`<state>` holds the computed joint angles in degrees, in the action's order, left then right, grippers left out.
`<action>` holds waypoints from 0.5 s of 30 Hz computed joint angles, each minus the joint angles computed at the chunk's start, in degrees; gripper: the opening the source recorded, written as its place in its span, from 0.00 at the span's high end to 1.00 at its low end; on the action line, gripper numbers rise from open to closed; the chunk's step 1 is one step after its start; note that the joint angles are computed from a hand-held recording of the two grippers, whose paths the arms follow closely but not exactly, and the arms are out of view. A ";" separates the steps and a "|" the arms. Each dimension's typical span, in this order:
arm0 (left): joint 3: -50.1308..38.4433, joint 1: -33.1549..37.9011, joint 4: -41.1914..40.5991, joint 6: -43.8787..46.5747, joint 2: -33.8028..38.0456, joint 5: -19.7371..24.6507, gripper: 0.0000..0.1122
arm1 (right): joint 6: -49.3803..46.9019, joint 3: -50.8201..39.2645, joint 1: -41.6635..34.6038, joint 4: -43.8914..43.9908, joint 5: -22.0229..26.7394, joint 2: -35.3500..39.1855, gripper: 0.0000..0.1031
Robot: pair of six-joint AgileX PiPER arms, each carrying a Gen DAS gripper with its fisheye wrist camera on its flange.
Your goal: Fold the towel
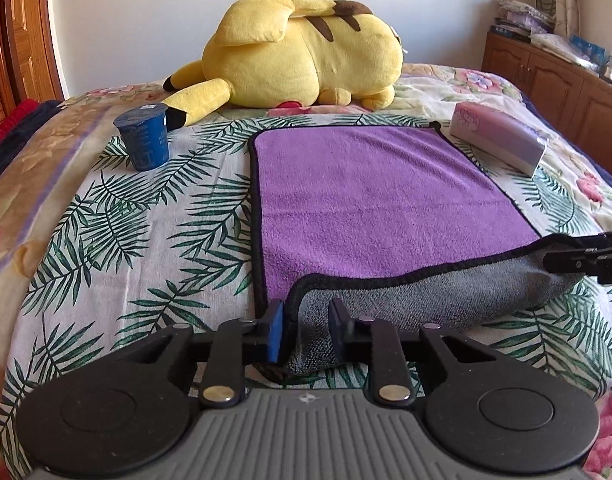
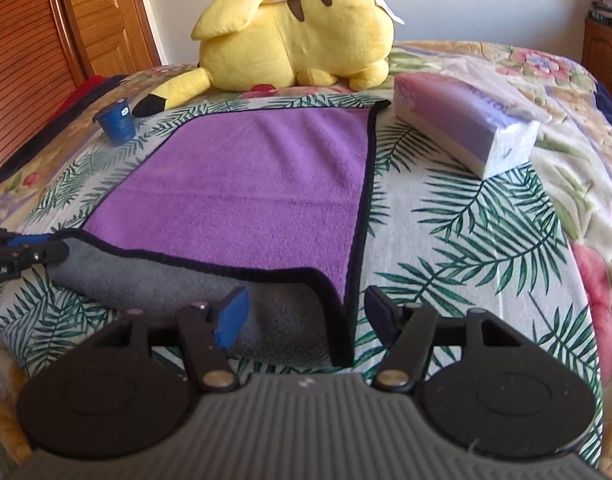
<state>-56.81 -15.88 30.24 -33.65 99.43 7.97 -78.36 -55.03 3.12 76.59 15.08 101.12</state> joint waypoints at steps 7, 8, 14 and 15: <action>0.39 0.20 -5.71 5.79 -0.10 -0.59 1.00 | 2.47 -0.58 -0.23 -3.12 1.37 -0.01 0.54; 0.47 0.28 -9.86 10.04 -0.39 -0.91 1.00 | 2.81 -0.62 -0.24 -3.53 1.37 -0.01 0.55; 0.83 -0.31 -10.84 11.77 -1.11 -1.68 1.00 | 2.60 -0.83 -0.55 -4.09 1.47 -0.05 0.71; 0.81 -0.31 -10.81 11.78 -1.13 -1.69 1.00 | 2.54 -0.86 -0.48 -4.21 1.28 -0.07 0.72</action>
